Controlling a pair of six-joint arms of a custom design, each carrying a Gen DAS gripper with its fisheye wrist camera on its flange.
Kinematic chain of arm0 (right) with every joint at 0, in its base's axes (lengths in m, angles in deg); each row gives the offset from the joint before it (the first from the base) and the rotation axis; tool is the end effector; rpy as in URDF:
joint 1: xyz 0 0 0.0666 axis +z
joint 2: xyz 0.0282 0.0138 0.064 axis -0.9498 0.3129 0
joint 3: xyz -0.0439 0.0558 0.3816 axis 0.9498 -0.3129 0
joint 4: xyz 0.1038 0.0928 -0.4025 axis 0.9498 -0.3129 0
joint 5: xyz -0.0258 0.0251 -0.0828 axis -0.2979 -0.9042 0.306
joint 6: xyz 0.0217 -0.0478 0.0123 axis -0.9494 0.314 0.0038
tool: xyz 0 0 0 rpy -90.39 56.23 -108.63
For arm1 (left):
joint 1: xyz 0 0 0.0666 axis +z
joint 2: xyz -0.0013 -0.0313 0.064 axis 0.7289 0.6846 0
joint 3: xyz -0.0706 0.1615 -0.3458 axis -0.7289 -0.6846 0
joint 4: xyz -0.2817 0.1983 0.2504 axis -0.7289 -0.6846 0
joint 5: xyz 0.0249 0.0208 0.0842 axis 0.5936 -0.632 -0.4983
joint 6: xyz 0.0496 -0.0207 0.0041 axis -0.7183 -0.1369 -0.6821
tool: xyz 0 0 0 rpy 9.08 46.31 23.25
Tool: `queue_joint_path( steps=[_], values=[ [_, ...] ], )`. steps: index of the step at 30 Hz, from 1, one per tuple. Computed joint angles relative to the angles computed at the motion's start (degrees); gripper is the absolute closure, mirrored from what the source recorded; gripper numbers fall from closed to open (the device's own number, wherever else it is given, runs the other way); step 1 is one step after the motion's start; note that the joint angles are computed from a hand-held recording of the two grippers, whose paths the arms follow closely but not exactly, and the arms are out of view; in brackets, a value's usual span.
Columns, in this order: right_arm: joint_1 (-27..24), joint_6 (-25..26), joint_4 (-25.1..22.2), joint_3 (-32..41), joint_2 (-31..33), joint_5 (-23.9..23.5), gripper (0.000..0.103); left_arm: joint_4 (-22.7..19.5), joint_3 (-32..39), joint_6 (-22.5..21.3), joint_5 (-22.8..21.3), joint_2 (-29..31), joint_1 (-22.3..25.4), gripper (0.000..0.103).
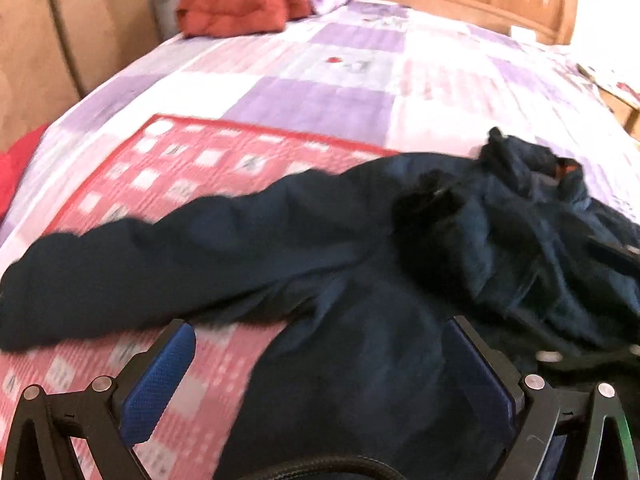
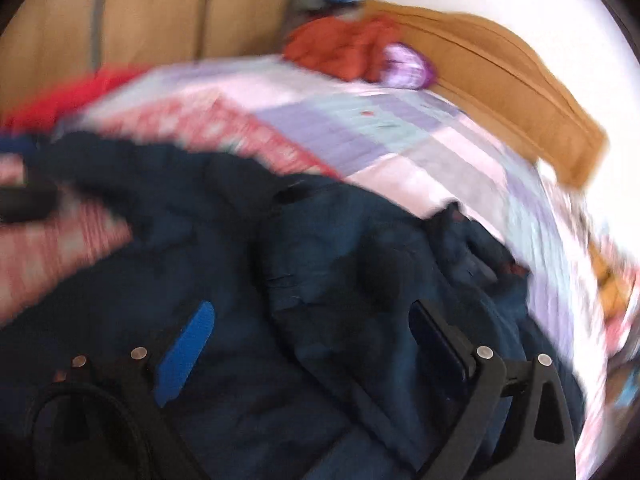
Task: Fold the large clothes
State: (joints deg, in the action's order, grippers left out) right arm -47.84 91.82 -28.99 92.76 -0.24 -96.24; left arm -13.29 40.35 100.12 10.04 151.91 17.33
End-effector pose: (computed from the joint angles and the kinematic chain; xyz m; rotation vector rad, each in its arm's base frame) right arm 0.4867 0.2197 0.5781 -0.8839 2.1630 0.1852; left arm 0.3626 -0.1861 0.6403 -0.4656 2.4583 0.1621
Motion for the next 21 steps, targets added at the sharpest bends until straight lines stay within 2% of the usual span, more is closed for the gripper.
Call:
queue_joint_path(
  steps=[4,7,9,11,12,13,14,15,16,18,19,21],
  values=[
    [-8.68,-7.6,0.5,1.45,0.02,6.56,0.003,4.59,5.46,-7.46,2.6,6.4,0.75,0.002],
    [-15.22,-11.98,-2.48,4.62,3.57,6.91,0.003,8.84,10.49,-11.52,6.28,12.56,1.54,0.002],
    [-18.29,-12.28,-5.4,7.61,7.21,6.73,0.003,10.25,15.2,-14.2,6.78,18.27,1.81,0.002],
    [-21.55,-11.96,-7.46,8.49,10.45,10.61,0.003,8.79,18.26,-16.29,5.27,23.09,2.0,0.002],
    [-24.82,-15.08,-8.98,8.39,11.67,8.07,0.003,5.51,20.05,-15.6,5.18,25.98,2.58,0.002],
    [-27.89,-18.61,-10.68,8.7,12.67,3.61,0.002,3.52,18.97,-13.97,6.98,27.24,3.88,0.001],
    [-30.41,-21.45,-11.48,8.43,13.12,0.04,0.0,4.41,15.46,-11.97,10.92,26.15,5.44,0.0],
    [-31.42,-21.63,-11.0,7.73,12.66,-0.21,0.0,8.18,10.22,-9.8,15.24,23.32,6.93,0.0],
    [-31.27,-18.67,-9.99,6.88,11.61,1.3,0.0,10.89,6.59,-8.27,16.7,21.03,7.57,0.0],
    [-29.18,-13.62,-7.27,4.73,9.34,6.87,0.0,11.13,5.96,-9.21,14.03,20.2,6.6,0.0],
    [-28.17,-13.11,-6.23,4.26,8.37,8.76,0.0,10.48,6.5,-9.37,12.42,20.28,5.88,0.0],
    [-29.08,-12.83,-3.51,4.01,7.26,7.12,0.0,10.54,7.88,-9.13,11.36,20.15,4.82,0.0]
  ],
)
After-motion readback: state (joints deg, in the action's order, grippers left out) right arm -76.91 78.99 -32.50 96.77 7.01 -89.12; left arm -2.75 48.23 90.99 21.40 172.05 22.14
